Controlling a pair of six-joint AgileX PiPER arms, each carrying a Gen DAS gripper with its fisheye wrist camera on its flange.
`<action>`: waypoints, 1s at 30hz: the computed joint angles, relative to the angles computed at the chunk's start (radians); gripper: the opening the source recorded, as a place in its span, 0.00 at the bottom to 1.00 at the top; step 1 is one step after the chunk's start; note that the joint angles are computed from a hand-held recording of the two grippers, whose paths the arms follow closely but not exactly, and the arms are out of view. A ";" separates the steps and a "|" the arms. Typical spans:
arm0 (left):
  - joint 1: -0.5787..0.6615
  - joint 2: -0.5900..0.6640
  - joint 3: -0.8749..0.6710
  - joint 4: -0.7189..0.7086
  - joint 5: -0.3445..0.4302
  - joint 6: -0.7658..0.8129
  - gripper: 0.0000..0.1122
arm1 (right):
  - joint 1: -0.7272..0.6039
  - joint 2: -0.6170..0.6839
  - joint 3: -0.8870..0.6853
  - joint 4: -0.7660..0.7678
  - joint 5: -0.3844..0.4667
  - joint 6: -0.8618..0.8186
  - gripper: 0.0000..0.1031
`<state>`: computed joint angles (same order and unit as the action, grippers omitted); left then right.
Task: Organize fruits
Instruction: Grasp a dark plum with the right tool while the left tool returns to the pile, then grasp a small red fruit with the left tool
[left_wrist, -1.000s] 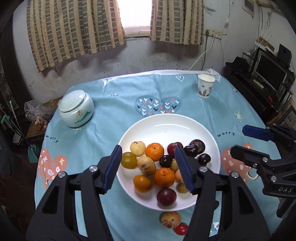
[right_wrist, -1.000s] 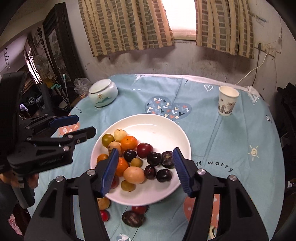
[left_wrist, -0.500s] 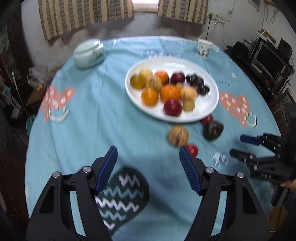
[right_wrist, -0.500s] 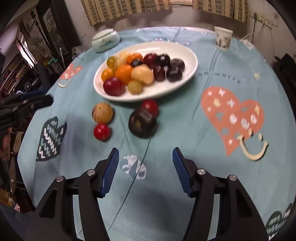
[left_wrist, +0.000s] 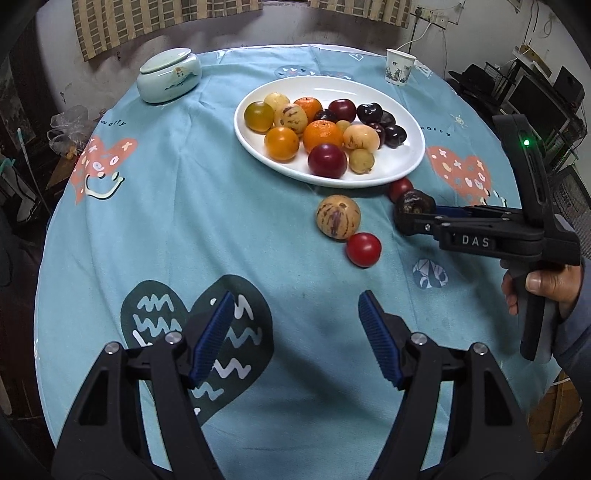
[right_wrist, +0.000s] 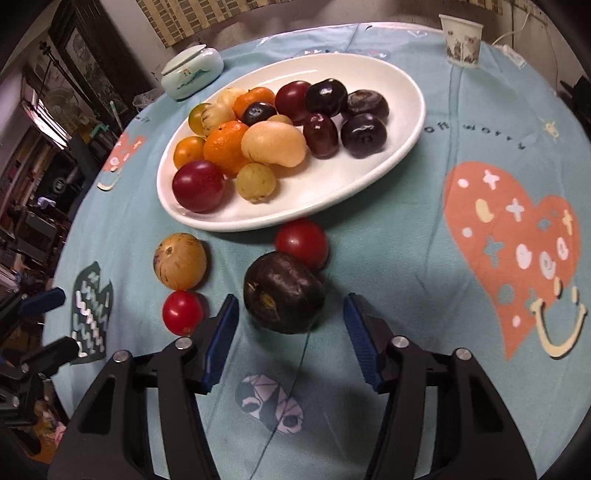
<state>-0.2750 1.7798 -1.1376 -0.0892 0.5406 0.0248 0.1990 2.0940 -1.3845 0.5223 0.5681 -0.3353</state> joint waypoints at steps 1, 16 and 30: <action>-0.003 0.002 -0.001 0.002 0.001 -0.004 0.63 | -0.012 0.001 -0.002 0.060 0.019 -0.069 0.40; -0.100 0.142 -0.148 0.008 0.016 -0.088 0.63 | -0.079 -0.255 0.343 0.254 0.018 -0.340 0.40; -0.133 0.343 -0.356 0.053 0.081 -0.220 0.29 | -0.071 -0.283 0.388 0.279 0.021 -0.366 0.40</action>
